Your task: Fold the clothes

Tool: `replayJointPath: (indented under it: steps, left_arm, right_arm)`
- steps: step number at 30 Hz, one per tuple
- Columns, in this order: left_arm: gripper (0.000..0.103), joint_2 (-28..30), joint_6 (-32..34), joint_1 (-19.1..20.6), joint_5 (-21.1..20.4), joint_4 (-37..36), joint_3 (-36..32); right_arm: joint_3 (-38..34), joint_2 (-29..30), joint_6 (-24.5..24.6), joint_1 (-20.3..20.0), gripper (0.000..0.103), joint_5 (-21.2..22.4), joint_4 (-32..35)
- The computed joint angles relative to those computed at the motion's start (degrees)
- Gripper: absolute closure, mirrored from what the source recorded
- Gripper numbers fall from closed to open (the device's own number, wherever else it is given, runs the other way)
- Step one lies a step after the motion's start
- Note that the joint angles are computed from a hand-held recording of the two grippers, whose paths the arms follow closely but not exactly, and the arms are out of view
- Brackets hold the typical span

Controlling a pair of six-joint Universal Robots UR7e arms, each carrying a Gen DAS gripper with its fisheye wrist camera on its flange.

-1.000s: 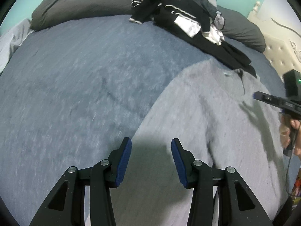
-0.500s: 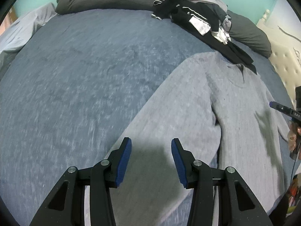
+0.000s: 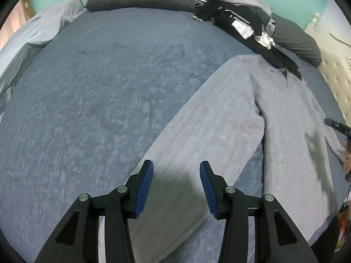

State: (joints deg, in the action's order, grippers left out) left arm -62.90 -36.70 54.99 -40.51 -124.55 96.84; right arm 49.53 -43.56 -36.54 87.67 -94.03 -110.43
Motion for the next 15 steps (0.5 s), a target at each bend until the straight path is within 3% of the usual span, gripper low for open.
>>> replayJointPath:
  steps: [15]
  left_arm:
    - [0.055,-11.5,-11.4,-1.9,0.3,7.6,12.8]
  right_arm:
    - [10.8,-6.1,-1.2,0.5,0.074,-2.2,-3.7]
